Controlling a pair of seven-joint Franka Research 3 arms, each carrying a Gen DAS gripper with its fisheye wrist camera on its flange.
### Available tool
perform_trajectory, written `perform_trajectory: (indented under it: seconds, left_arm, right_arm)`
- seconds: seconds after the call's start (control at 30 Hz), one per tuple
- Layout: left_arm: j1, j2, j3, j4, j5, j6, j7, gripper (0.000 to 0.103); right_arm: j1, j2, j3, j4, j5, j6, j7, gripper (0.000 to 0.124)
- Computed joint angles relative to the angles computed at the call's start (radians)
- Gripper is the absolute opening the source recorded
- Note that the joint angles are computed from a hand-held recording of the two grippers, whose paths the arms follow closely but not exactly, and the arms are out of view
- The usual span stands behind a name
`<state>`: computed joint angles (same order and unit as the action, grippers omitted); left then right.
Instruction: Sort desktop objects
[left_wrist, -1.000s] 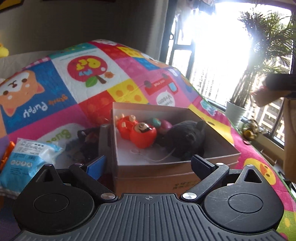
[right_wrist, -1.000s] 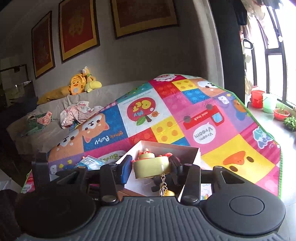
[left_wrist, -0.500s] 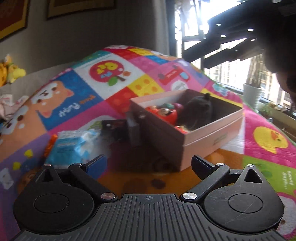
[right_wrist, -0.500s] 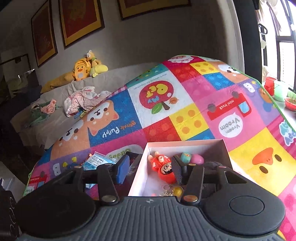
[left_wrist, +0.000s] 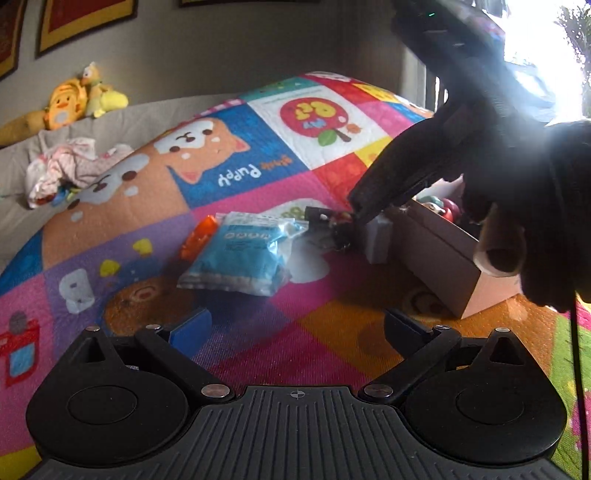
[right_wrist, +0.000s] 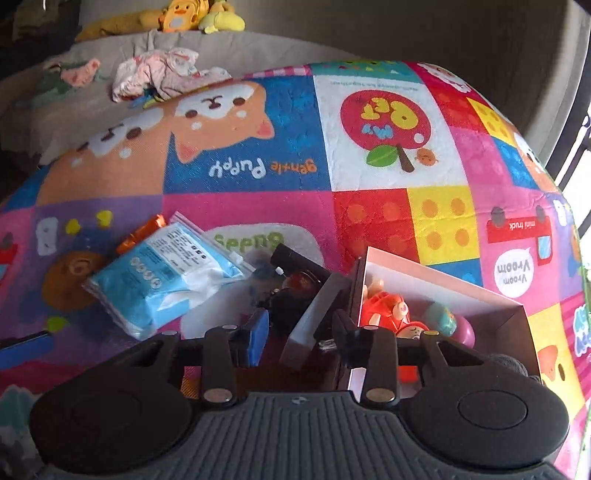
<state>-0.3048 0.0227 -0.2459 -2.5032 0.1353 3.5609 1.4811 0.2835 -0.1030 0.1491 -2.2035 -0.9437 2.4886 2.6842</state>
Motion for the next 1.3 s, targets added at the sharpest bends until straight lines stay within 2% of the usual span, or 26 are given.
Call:
perform_trajectory:
  seconds: [0.1,0.17,0.2,0.27,0.37,0.47,0.53,0.57,0.63,0.67,0.77,0.83,0.9,1.0,1.13,1.2,1.3]
  left_arm:
    - [0.015,0.002,0.005,-0.004,0.065,0.019,-0.061,0.102]
    - [0.023,0.003,0.008,-0.004,0.097,0.023,-0.092,0.102]
    - [0.029,0.003,0.009,-0.002,0.121,0.022,-0.116,0.102]
    - [0.038,0.005,0.013,0.002,0.156,0.02,-0.161,0.102]
    - [0.052,0.006,0.017,0.007,0.204,0.015,-0.215,0.102]
    - [0.049,0.002,0.015,0.005,0.203,0.009,-0.203,0.102]
    - [0.044,-0.003,0.012,0.002,0.203,0.007,-0.181,0.102]
    - [0.039,-0.004,0.009,-0.001,0.19,0.006,-0.159,0.102]
    - [0.03,-0.005,0.005,-0.004,0.161,0.005,-0.118,0.102]
    - [0.029,-0.006,0.004,-0.004,0.162,0.004,-0.114,0.102]
    - [0.035,-0.005,0.008,-0.003,0.191,0.005,-0.138,0.102]
    - [0.042,-0.004,0.011,-0.001,0.216,0.008,-0.168,0.102]
    - [0.049,-0.002,0.014,-0.001,0.245,0.016,-0.198,0.102]
    - [0.057,-0.001,0.017,0.001,0.278,0.023,-0.231,0.102]
    - [0.073,0.005,0.022,0.014,0.348,0.022,-0.306,0.102]
    - [0.081,0.008,0.023,0.023,0.385,0.016,-0.345,0.102]
    - [0.089,0.013,0.025,0.03,0.422,0.017,-0.38,0.102]
  right_arm:
    - [0.009,0.067,-0.007,0.064,0.039,-0.06,-0.045,0.035]
    - [0.023,0.097,-0.019,0.092,0.055,-0.091,-0.077,0.022]
    - [0.028,0.098,-0.026,0.09,0.069,-0.085,-0.086,0.02]
    - [0.035,0.076,-0.035,0.064,0.093,-0.055,-0.099,0.017]
    - [0.04,-0.014,-0.033,-0.033,0.202,0.033,-0.198,0.017]
    - [0.062,-0.138,-0.021,-0.146,0.37,0.084,-0.369,0.017]
    - [0.108,-0.213,-0.053,-0.203,0.548,0.109,-0.53,0.018]
    - [0.117,-0.244,-0.059,-0.224,0.599,0.121,-0.562,0.018]
    - [0.091,-0.28,-0.04,-0.24,0.617,0.148,-0.564,0.018]
    - [0.045,-0.279,-0.007,-0.232,0.576,0.165,-0.529,0.018]
    - [-0.123,-0.194,0.107,-0.145,0.379,0.191,-0.434,0.018]
    - [-0.166,-0.087,0.127,-0.045,0.259,0.152,-0.408,0.018]
    - [-0.156,0.028,0.102,0.06,0.231,0.105,-0.443,0.019]
    - [-0.129,0.163,0.057,0.194,0.262,0.052,-0.469,0.027]
    - [-0.088,0.273,0.003,0.306,0.274,0.005,-0.52,0.053]
    - [-0.053,0.328,-0.026,0.367,0.249,-0.067,-0.536,0.053]
    - [-0.029,0.358,-0.054,0.391,0.293,-0.069,-0.593,0.046]
